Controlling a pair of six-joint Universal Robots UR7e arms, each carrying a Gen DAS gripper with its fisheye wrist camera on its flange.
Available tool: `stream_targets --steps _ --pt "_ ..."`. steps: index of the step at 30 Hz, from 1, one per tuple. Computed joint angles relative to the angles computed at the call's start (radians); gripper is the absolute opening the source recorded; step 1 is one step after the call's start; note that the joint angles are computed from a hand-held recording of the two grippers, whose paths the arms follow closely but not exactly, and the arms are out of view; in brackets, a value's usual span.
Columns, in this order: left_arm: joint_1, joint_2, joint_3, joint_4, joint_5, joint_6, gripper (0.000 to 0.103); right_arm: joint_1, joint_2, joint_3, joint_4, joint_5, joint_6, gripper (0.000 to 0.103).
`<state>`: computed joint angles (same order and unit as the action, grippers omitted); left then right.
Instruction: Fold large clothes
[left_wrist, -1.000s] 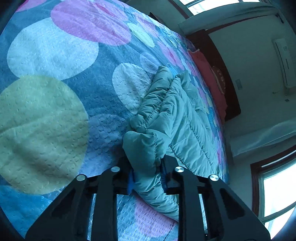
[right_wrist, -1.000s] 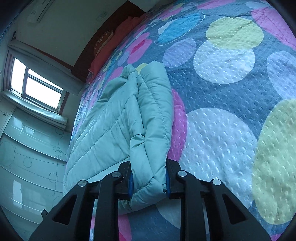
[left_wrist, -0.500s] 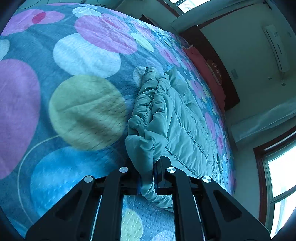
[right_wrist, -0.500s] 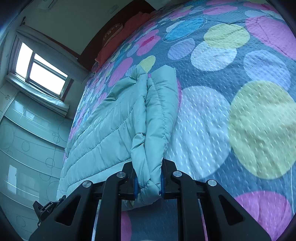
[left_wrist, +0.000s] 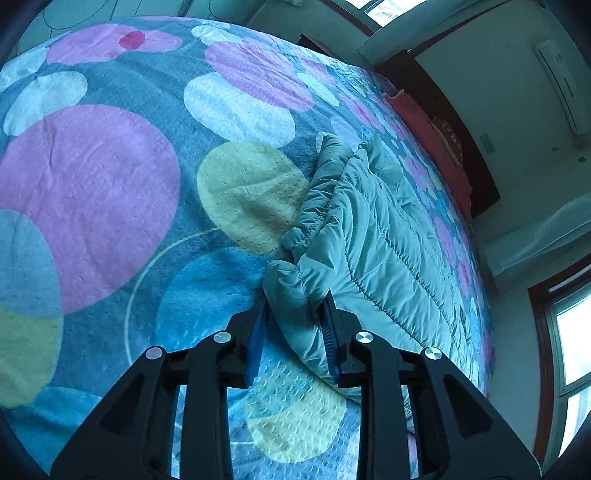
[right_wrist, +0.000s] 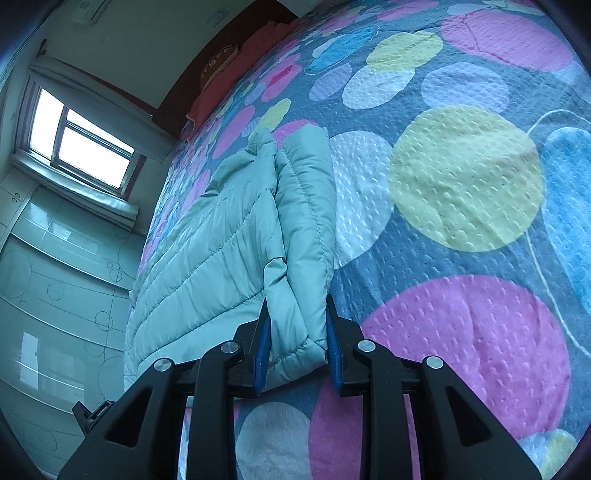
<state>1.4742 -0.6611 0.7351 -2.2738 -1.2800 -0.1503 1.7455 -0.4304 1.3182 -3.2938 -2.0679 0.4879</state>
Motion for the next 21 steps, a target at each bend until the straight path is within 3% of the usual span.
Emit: stream_targets --steps 6,13,21 --pt "-0.008 -0.042 0.063 -0.025 0.059 0.043 0.028 0.024 -0.013 0.034 -0.009 -0.055 -0.010 0.027" --pt "-0.031 -0.078 0.133 -0.072 0.163 0.115 0.028 0.068 -0.006 0.022 0.037 -0.179 -0.054 0.027" --pt "-0.089 -0.110 0.254 -0.293 0.337 0.379 0.031 0.136 0.057 -0.103 0.150 -0.392 -0.172 0.027"
